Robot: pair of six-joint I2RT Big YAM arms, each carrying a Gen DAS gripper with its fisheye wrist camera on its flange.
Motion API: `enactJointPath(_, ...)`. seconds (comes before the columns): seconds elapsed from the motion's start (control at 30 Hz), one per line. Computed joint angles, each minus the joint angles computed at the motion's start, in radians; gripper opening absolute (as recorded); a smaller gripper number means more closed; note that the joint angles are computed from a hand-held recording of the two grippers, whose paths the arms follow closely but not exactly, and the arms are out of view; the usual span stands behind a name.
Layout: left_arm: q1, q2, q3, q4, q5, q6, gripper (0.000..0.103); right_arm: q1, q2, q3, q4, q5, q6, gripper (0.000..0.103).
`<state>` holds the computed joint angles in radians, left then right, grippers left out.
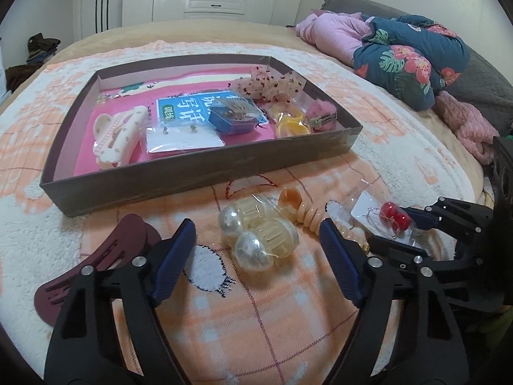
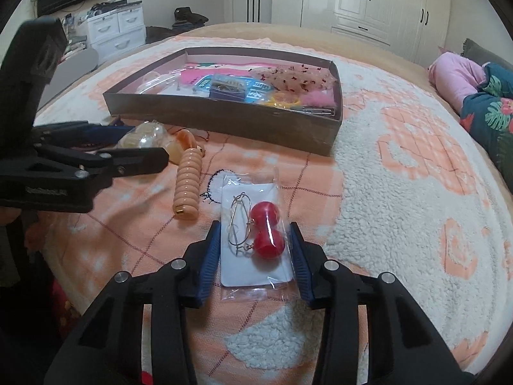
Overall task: Organize jewelry
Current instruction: 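Grasp pearl clip bag with left tool while right tool grasps earring card, then lower pearl clip bag into box with left tool while right tool places earring card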
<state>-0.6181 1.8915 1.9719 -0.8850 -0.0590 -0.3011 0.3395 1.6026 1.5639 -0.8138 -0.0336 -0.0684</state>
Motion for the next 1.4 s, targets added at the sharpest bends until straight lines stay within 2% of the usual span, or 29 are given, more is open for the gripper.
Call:
enactJointPath(0.13,0.002,0.007,0.007,-0.001,0.003,0.001,0.059,-0.006,-0.006,-0.004,0.011,-0.015,0.015,0.039)
enactJointPath(0.2,0.003,0.008,0.008,-0.002,0.002,0.001,0.049,-0.006,-0.006,-0.003,0.016,-0.016,0.019,0.039)
enactJointPath(0.3,0.006,0.005,0.004,-0.001,0.016,0.001,0.039,-0.008,-0.012,-0.009,0.032,-0.013,0.027,0.039)
enactJointPath(0.7,0.005,-0.047,-0.039,0.053,0.017,0.008,0.038,-0.007,-0.053,-0.043,0.114,-0.009,0.028,0.039)
enactJointPath(1.0,0.025,-0.091,-0.072,0.105,0.013,-0.019,0.038,0.003,-0.052,-0.022,0.119,-0.022,0.037,0.039)
enactJointPath(1.4,0.066,-0.131,-0.108,0.152,-0.013,-0.045,0.038,0.023,0.002,0.069,0.102,-0.035,0.059,0.039)
